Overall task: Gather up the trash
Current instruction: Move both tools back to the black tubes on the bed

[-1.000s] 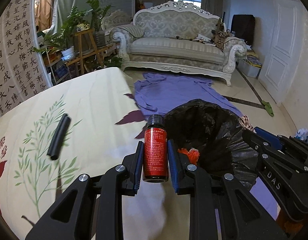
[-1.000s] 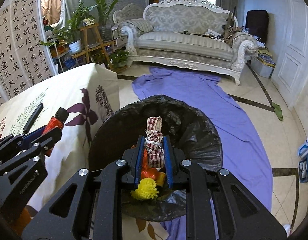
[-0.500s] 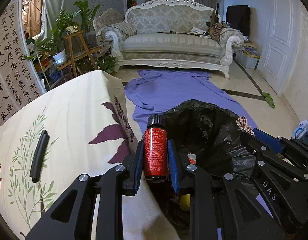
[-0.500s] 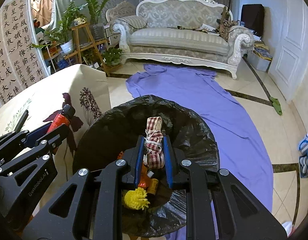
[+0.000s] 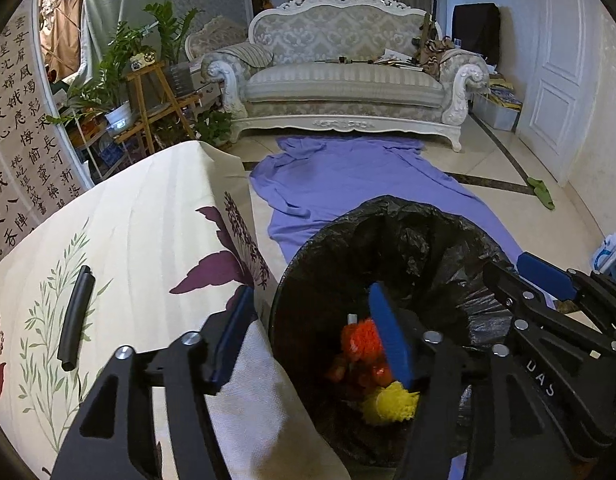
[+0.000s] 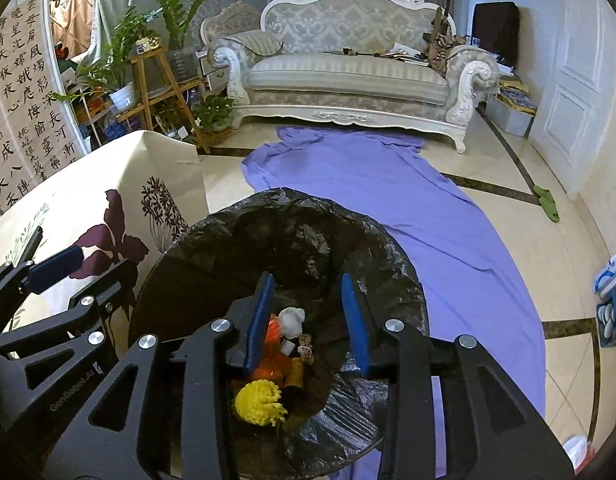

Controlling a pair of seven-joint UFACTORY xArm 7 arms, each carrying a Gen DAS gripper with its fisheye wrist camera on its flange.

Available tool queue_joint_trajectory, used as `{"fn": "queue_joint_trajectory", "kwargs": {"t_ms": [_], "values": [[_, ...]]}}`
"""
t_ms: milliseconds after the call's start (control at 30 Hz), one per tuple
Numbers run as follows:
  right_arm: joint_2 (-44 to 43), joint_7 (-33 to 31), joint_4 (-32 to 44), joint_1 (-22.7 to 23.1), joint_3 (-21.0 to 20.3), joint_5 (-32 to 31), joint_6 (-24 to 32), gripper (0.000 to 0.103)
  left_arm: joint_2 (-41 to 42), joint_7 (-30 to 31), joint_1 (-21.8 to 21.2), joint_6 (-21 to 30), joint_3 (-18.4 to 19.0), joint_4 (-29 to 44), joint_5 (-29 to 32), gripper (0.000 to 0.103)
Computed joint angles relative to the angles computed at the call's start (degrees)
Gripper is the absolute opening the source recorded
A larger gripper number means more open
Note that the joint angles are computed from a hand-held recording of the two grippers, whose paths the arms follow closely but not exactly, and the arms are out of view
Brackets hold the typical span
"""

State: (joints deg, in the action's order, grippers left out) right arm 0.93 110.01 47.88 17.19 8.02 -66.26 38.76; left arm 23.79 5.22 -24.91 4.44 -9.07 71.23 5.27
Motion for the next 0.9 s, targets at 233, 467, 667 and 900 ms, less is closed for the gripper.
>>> {"fn": "queue_joint_trajectory", "kwargs": {"t_ms": [233, 467, 667, 900], "values": [[-0.9, 0.5, -0.6, 0.2, 0.5, 0.5, 1.1, 0.047, -1.1, -0.9, -0.2, -0.3, 1.2, -1.0, 0.3, 0.071], [0.1, 0.1, 1.3, 1.0, 1.2, 0.8, 1.1, 0.05, -3.9, -1.0, 3.1, -1.6, 1.0, -4.8, -0.9, 0.072], [3.9, -1.6, 6.2, 3.1, 0.9, 0.7, -0.1, 0.05, -6.3, -2.8, 4.9, -2.4, 3.6, -8.1, -0.7, 0.072], [10.8, -7.2, 15.7, 7.2, -0.6, 1.3, -1.7, 0.05, -7.6, -7.6, 4.2, -4.0, 10.9, -10.4, 3.0, 0.073]]}}
